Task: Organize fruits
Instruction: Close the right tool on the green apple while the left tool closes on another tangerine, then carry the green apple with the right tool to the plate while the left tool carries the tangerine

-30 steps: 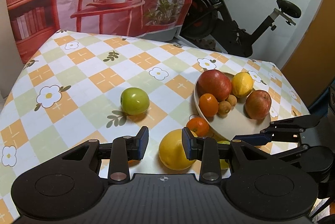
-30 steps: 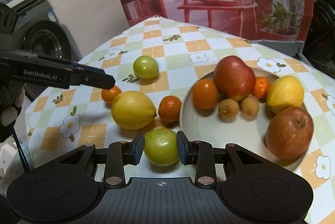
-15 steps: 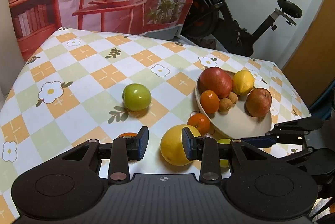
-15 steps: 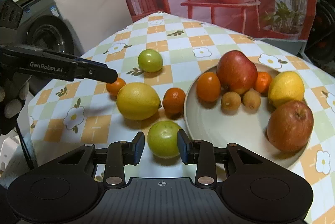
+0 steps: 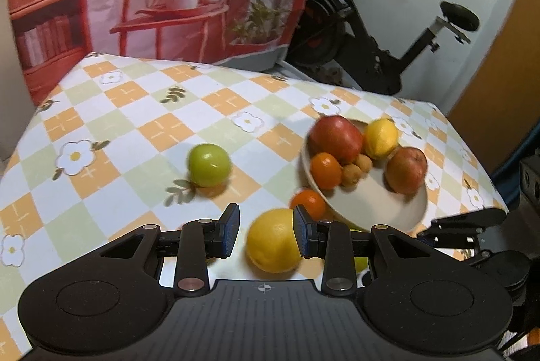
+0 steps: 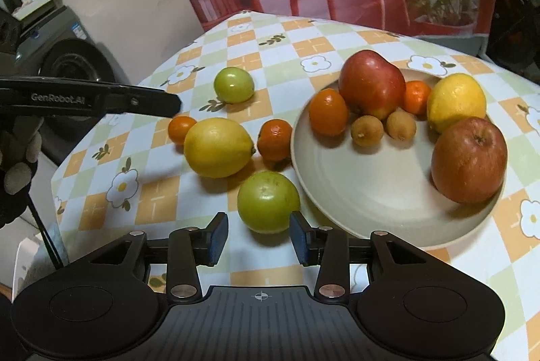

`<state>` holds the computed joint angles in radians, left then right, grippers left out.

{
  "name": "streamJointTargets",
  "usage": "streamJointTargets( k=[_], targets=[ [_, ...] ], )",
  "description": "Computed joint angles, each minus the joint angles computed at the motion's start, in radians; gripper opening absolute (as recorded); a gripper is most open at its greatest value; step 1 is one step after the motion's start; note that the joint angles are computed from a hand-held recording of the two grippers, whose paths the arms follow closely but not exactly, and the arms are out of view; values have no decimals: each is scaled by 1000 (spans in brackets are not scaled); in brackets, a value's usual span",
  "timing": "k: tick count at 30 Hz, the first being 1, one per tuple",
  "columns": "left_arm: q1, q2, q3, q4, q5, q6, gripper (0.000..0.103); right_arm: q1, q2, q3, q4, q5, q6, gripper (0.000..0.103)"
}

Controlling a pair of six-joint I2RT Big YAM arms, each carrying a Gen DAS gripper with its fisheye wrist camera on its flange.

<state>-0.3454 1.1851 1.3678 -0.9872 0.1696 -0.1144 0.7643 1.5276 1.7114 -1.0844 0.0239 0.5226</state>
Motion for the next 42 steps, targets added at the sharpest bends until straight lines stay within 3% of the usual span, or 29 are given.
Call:
streamJointTargets(
  k=[8,22,42],
  targets=[
    [72,-6,8,4,-25,-25,37,1,45,42,-29,16,-4,47],
    [131,-18,-33,8,-5,-46,37,10,133,150,-94,55,-76,45],
    [115,-4,-38,6,1,-41,37,19,97,92,-36,69,-87,44]
  ],
)
